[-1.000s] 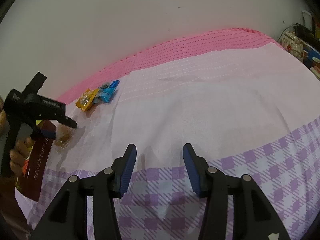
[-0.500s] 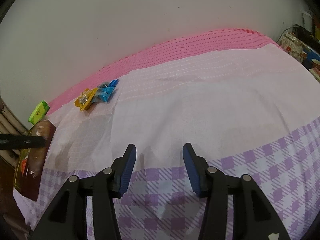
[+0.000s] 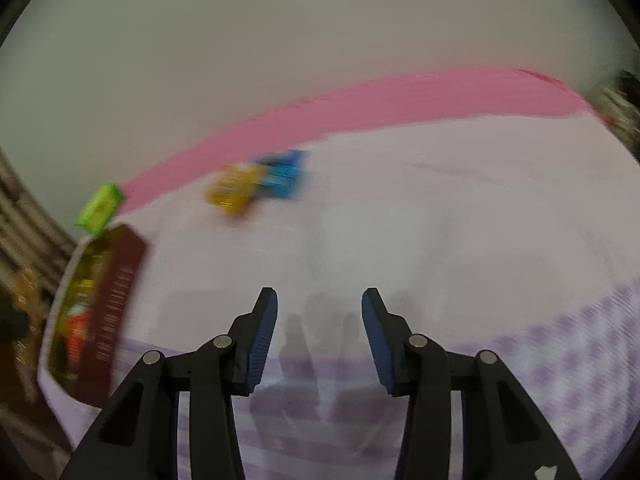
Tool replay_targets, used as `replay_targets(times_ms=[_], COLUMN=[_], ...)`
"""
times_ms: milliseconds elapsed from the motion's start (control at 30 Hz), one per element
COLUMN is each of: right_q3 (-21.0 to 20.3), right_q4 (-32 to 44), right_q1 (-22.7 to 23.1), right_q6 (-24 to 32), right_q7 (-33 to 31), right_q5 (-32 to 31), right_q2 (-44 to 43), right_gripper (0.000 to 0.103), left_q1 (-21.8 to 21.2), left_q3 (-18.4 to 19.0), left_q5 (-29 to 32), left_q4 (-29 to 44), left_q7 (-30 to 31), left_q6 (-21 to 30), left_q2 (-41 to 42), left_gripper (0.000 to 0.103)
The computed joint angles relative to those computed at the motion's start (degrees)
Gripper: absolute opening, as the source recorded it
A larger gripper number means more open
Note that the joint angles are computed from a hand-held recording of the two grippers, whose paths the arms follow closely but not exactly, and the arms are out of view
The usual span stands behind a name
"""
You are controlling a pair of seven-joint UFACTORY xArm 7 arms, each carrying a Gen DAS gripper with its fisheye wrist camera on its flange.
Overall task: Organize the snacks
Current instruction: 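Lift the clear snack bag with left tool while right tool reaches the blue-wrapped candies, then grasp a blue-wrapped candy with the right tool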
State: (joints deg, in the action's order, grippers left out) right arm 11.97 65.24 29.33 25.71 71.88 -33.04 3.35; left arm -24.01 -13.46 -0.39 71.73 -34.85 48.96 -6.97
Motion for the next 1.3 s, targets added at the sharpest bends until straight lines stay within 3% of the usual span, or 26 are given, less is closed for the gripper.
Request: replay_targets(times_ms=[100,300,400,467,567,633,733,800,933,1100,1267,1300], right_q3=[0.4,-3.7,-9.1,-9.7,-9.0,-6.5,-6.4,-6.7,-4.0,-6.1,-5.0,-3.1], right_q4=[7.4,20.4,20.6,22.2,25.0,27.5,30.4,30.7,36.5,43.3,45.6,47.1], right_q1=[0.3,4.6,8.6,8.7,7.0,3.7,2.9,2.7,0.7,2.4,1.6,0.5], right_q6=[-4.3,-1.7,-0.8,2.1,8.3,9.7,10.6,8.3,10.0,13.7,15.7,18.2], right_q7=[-3.7,-3.8,1.6,0.8,-6.9,-16.8,-25.6,-29.5,-43.5,-51.3,-59.8,-63.3], right_q5=[7.5,13.3,8.9,6.7,5.2,8.8,10.1,10.4,16.2,17.7,21.6,24.3], right_q2=[7.0,18.2,17.9,18.5,19.5,21.4,23.5,23.9,27.9,32.2,33.4,34.2], right_gripper=[0.043,0.044,0.044,0.042,0.032,0.03,0.03,0.03,0.03,0.03,0.035,0.033], left_q1=[0.7,2.8,3.8,4.2,4.6,4.8,4.9,4.9,4.9,5.0,4.9,4.8], left_q3=[0.8,2.7,3.4,3.6,3.8,3.8,3.6,3.4,3.1,3.0,3.0,3.1], left_q5=[-0.5,-3.4,-4.8,-5.5,-6.8,-7.3,-7.7,-7.7,-7.3,-6.6,-6.6,-6.8], left_q4=[-2.2,-6.7,-8.3,-8.9,-9.5,-9.3,-8.4,-7.9,-6.9,-6.1,-6.1,-6.1], left_q7=[0.6,3.0,4.6,5.4,6.6,7.2,7.5,7.5,7.3,7.1,7.2,7.3], left_q6=[-0.2,-0.6,-0.6,-0.9,-1.5,-1.5,-1.4,-1.5,-1.5,-1.7,-1.5,-1.5], left_q2=[-2.3,-7.0,-8.5,-9.0,-9.0,-8.7,-7.7,-7.2,-6.4,-5.6,-5.3,-5.3], left_gripper=[0.038,0.038,0.038,0.038,0.038,0.038,0.038,0.038,0.038,0.038,0.038,0.038])
